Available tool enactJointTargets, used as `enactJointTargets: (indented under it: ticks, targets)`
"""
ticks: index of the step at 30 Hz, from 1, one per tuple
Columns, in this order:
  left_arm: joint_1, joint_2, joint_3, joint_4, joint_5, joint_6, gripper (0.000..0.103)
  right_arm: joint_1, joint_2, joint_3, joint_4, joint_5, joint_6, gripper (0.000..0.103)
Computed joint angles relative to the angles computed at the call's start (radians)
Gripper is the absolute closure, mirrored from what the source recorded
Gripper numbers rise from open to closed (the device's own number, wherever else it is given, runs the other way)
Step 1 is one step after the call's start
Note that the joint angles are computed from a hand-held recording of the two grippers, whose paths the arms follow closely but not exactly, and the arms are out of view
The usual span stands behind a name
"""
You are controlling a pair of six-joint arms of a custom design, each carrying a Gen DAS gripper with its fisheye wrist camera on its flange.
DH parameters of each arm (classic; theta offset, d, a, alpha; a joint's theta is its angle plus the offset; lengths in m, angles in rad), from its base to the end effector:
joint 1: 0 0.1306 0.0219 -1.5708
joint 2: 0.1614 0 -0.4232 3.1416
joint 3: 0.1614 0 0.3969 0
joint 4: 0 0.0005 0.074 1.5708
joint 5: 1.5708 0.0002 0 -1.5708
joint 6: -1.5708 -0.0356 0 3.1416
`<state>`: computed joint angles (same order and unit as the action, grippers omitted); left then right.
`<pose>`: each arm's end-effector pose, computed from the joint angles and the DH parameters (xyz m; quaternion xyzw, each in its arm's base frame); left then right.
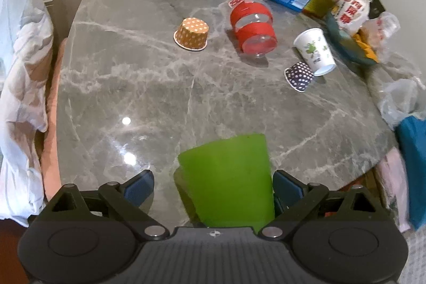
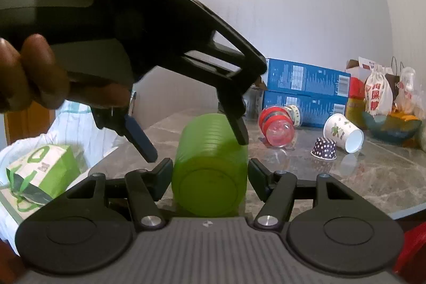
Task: Flip cup upright
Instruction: 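Close the left gripper on the green cup rim while the right gripper holds its base, then open the right gripper to release the cup while the left gripper holds it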
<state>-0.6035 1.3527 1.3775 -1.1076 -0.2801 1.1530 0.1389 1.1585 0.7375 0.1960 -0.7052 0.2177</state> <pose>0.3719 -0.2450 0.4673 -0.2931 0.9157 -0.0976 0.2570 0.3708 0.0746 0.3556 -0.3420 0.6841 0.2468 0.5951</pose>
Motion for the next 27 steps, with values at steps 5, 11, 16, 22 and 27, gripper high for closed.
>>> enactJointTargets:
  ticks: [5,11,16,22,27]
  targets:
    - [0.011,0.046,0.035,-0.019,0.058,0.034,0.018,-0.013,0.003,0.006,-0.015,-0.025,-0.026,0.039]
    - [0.015,0.080,0.071,-0.052,0.049,0.059,0.019,-0.027,0.010,0.007,-0.011,-0.063,-0.049,0.039]
    - [0.015,0.093,0.089,-0.067,0.044,0.063,0.025,-0.033,0.014,0.009,-0.009,-0.080,-0.061,0.039]
    - [0.012,0.096,0.093,-0.068,0.030,0.057,0.026,-0.036,0.016,0.014,-0.021,-0.086,-0.069,0.039]
    - [-0.004,0.082,0.081,-0.025,-0.030,-0.001,0.027,-0.042,0.025,0.030,-0.071,-0.108,-0.050,0.029]
